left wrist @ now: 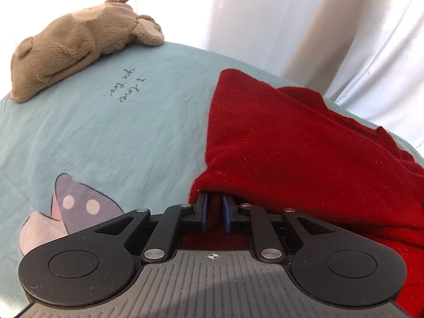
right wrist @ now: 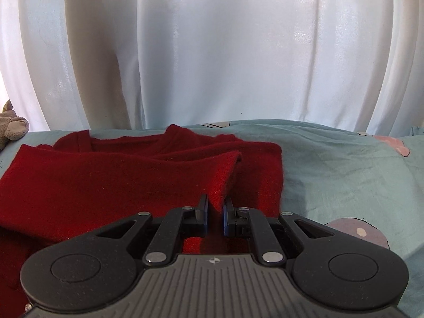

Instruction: Fold small clothes

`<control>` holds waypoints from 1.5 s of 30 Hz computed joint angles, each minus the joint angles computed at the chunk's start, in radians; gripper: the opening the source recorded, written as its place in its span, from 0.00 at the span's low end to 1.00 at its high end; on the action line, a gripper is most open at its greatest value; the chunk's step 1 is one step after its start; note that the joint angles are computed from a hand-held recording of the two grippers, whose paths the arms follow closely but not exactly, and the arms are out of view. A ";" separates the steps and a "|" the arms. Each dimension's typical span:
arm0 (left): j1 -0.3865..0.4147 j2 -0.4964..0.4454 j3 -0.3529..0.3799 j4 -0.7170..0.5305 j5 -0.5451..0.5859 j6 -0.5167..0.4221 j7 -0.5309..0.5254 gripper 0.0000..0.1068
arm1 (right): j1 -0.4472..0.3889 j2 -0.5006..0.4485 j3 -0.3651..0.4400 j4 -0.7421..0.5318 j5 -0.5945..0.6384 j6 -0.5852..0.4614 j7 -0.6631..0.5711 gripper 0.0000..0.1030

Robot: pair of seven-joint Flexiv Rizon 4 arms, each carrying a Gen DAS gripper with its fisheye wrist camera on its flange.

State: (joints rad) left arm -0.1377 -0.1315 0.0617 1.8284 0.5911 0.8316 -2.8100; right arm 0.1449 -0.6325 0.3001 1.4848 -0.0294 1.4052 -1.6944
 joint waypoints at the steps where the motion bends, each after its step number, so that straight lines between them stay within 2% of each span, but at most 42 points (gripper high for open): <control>1: -0.007 0.008 0.000 -0.004 0.014 -0.021 -0.011 0.20 | 0.006 0.001 -0.008 0.006 -0.005 0.007 -0.001 0.09; 4: -0.015 0.039 -0.006 -0.004 0.052 -0.049 -0.042 0.26 | 0.004 0.007 -0.006 0.015 -0.009 0.005 0.000 0.10; 6: -0.012 0.056 -0.012 0.001 0.073 -0.039 -0.061 0.29 | -0.037 0.007 0.047 -0.009 0.024 -0.051 -0.014 0.12; 8: -0.004 0.063 -0.018 -0.001 0.088 -0.028 -0.068 0.30 | -0.075 0.005 0.094 -0.052 0.092 -0.130 -0.011 0.24; 11: 0.012 0.044 -0.024 -0.012 0.075 -0.001 -0.048 0.32 | -0.144 -0.016 0.177 -0.128 0.239 -0.238 -0.029 0.27; 15: 0.023 -0.011 -0.021 -0.038 0.021 0.034 0.017 0.32 | -0.159 -0.028 0.180 -0.189 0.348 -0.331 -0.021 0.27; 16: 0.019 -0.025 -0.018 -0.050 0.015 0.025 0.031 0.32 | -0.146 -0.025 0.163 -0.191 0.351 -0.337 -0.024 0.19; 17: 0.011 -0.036 -0.014 -0.064 0.020 0.007 0.034 0.32 | -0.129 -0.020 0.141 -0.187 0.346 -0.336 -0.035 0.10; 19: -0.006 -0.044 -0.006 -0.077 0.027 -0.012 0.042 0.32 | -0.093 -0.002 0.095 -0.167 0.336 -0.314 -0.058 0.10; 22: -0.017 -0.033 0.002 -0.066 0.027 -0.003 0.050 0.31 | -0.073 0.043 0.072 -0.111 0.351 -0.234 -0.125 0.09; 26: -0.015 -0.037 0.006 -0.058 0.002 -0.018 0.064 0.32 | -0.038 0.076 0.028 -0.061 0.317 -0.171 -0.147 0.09; 27: -0.015 -0.037 0.008 -0.057 0.004 -0.016 0.062 0.32 | -0.016 0.075 0.000 -0.052 0.287 -0.164 -0.128 0.09; 30: -0.027 -0.050 0.006 -0.077 0.024 -0.056 0.068 0.36 | 0.003 0.048 -0.029 -0.078 0.235 -0.243 -0.066 0.09; 32: -0.038 -0.058 0.002 -0.097 0.034 -0.102 0.083 0.41 | 0.001 0.034 -0.022 -0.069 0.223 -0.209 -0.087 0.10; 35: -0.041 -0.058 0.002 -0.093 0.021 -0.112 0.091 0.42 | 0.006 0.041 -0.029 -0.058 0.196 -0.206 -0.071 0.10; 37: -0.041 -0.052 0.002 -0.084 0.012 -0.112 0.096 0.43 | 0.011 0.057 -0.039 -0.037 0.184 -0.195 -0.048 0.14; 40: -0.040 -0.049 -0.005 -0.086 -0.018 -0.164 0.132 0.44 | 0.071 0.109 -0.133 0.060 0.085 -0.110 0.029 0.34; 41: -0.044 -0.050 -0.007 -0.091 -0.024 -0.198 0.135 0.43 | 0.091 0.127 -0.167 0.097 0.044 -0.073 0.059 0.35; 42: -0.048 -0.044 -0.007 -0.084 -0.018 -0.202 0.127 0.43 | 0.088 0.143 -0.172 0.126 0.015 -0.049 0.080 0.35; 43: -0.048 -0.037 -0.007 -0.073 -0.017 -0.193 0.120 0.43 | 0.062 0.154 -0.145 0.132 0.028 -0.051 0.068 0.34; 45: -0.048 -0.019 -0.010 -0.055 -0.024 -0.183 0.104 0.43 | -0.040 0.166 -0.023 0.113 0.107 -0.102 0.012 0.34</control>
State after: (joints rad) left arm -0.1855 -0.1508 0.0518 1.7731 0.5668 0.6486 -2.7065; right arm 0.1045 -0.4666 0.2768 1.5979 0.0780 1.3033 -1.6828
